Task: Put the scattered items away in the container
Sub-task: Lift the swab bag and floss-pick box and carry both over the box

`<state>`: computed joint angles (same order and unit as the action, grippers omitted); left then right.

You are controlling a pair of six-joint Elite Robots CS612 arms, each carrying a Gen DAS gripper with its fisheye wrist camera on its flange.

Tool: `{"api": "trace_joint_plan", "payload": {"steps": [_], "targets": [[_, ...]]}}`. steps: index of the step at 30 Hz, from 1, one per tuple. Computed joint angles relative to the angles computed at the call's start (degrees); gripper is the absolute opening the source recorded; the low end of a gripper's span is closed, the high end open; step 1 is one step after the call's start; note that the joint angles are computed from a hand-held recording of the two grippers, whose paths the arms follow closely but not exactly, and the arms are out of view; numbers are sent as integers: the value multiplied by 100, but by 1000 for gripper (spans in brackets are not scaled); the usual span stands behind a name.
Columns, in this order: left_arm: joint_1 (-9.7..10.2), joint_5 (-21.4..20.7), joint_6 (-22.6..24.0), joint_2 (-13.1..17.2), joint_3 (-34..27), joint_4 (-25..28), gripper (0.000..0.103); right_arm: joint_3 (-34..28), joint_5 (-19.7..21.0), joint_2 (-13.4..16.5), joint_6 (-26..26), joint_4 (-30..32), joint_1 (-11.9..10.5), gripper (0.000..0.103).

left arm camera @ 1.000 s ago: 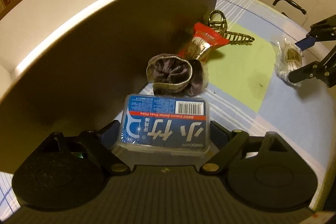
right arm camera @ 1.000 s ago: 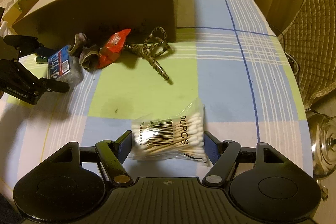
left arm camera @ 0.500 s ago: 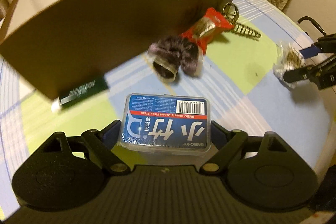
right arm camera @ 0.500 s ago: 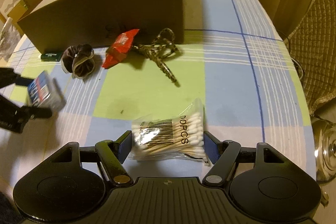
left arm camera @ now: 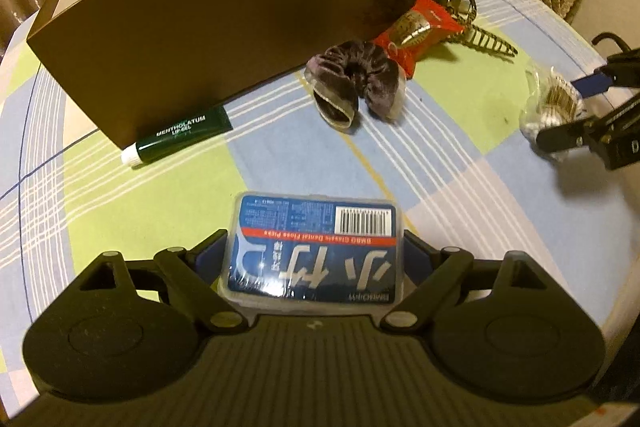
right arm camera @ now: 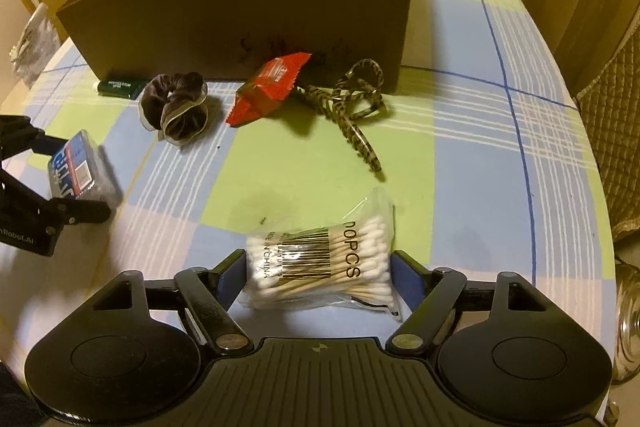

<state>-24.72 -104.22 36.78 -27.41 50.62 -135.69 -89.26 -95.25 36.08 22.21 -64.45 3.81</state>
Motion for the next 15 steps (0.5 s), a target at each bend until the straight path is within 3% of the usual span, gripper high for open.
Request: {"api": "trace_joint_plan", "payload": {"steps": [15], "targets": [[29,44,-153,-147,254,-153,84,74,127,-49,-386,-7,25,69]]}}
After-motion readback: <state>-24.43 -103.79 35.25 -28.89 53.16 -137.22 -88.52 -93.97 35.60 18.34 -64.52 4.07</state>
